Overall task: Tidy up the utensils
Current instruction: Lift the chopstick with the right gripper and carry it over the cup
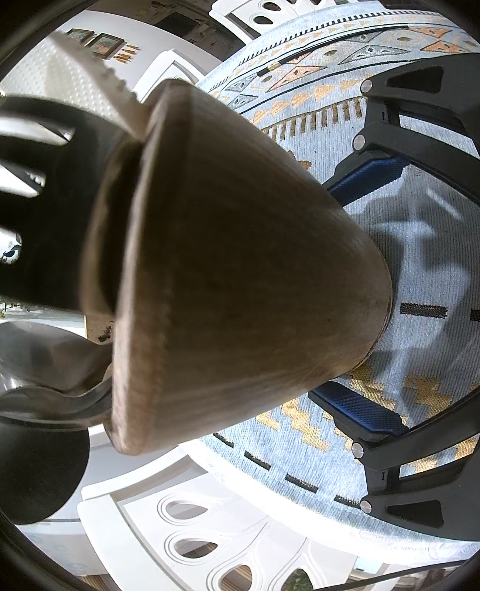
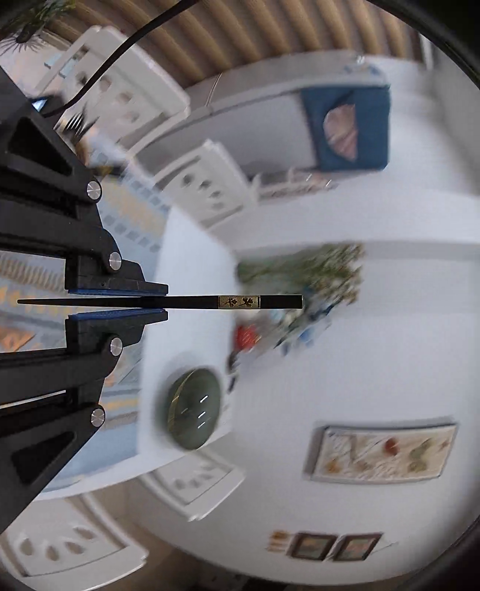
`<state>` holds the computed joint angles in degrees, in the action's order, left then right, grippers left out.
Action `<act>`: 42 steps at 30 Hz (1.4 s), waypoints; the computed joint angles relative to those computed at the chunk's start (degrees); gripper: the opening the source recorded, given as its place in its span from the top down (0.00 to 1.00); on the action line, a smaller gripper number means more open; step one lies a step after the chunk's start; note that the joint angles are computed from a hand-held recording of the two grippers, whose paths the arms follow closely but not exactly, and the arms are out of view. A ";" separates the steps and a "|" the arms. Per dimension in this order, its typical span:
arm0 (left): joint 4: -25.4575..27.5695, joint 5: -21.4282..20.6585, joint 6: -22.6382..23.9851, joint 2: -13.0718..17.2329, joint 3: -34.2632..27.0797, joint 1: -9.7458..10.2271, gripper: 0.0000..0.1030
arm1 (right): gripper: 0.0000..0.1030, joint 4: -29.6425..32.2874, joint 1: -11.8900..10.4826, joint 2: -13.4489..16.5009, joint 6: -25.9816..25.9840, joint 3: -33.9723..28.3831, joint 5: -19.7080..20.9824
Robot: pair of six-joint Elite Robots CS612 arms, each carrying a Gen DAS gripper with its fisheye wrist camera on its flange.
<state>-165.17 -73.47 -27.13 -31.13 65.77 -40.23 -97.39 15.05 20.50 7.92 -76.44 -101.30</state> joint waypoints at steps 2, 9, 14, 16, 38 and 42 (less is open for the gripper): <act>0.01 0.02 0.02 -0.02 0.03 0.00 0.09 | 0.94 -3.41 0.50 -0.54 -0.24 1.03 1.75; 0.04 -0.04 -0.10 0.10 -0.15 -0.01 0.09 | 0.94 -12.05 1.77 -1.91 2.16 5.67 8.74; 0.04 -0.04 -0.10 0.09 -0.14 0.00 0.09 | 0.94 -13.24 2.64 -2.47 6.81 9.12 10.71; 0.03 -0.04 -0.10 0.08 -0.13 0.01 0.09 | 0.94 -13.31 2.94 -2.63 8.27 10.41 10.82; -0.01 -0.13 -0.24 0.05 -0.07 0.04 0.09 | 0.94 -15.48 4.10 -0.78 9.26 10.99 8.02; -0.01 -0.14 -0.25 0.04 -0.07 0.06 0.09 | 0.94 -14.95 4.08 -0.41 9.58 10.49 7.59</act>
<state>-165.18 -73.61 -27.38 -31.08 65.71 -40.18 -112.35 19.13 20.08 17.50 -65.95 -93.71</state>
